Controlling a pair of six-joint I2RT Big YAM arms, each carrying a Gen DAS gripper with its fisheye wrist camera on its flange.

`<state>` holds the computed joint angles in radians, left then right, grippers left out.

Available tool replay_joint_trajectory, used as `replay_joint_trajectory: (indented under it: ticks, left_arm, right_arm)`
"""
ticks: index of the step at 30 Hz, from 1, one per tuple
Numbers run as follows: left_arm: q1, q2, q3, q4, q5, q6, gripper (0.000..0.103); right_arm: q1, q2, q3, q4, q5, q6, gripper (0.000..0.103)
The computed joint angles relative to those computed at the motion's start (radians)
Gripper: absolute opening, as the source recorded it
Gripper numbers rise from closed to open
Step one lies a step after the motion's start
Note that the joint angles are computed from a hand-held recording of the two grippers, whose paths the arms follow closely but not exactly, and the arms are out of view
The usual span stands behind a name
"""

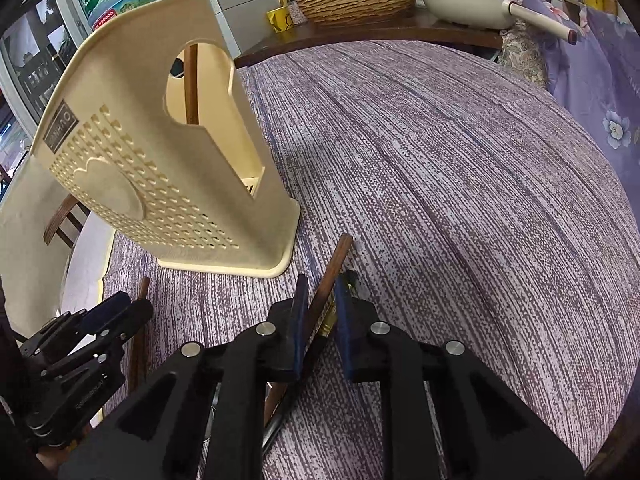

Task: Organize utensils
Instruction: 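Grasp a wooden chopstick with the left tool while the right tool grasps another, then lift both wooden chopsticks and lower them into the cream holder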

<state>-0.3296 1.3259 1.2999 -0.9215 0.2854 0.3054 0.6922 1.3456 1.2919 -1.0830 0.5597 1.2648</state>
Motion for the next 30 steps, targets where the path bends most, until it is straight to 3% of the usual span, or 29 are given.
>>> replay_joint_trajectory:
  ticks: [8,19,30]
  left_arm:
    - [-0.013,0.027,0.028,0.003,-0.017,-0.008,0.010]
    - [0.024,0.026,0.049,0.010,0.054,-0.072,0.009]
    - [0.054,-0.020,0.048,0.020,0.117,-0.105,0.009]
  right_arm:
    - [-0.014,-0.015,-0.020,0.045,-0.014,0.011,0.013]
    - [-0.012,-0.083,-0.087,0.161,-0.018,0.034,0.012]
    - [0.021,-0.153,-0.114,0.230,0.042,-0.001,0.011]
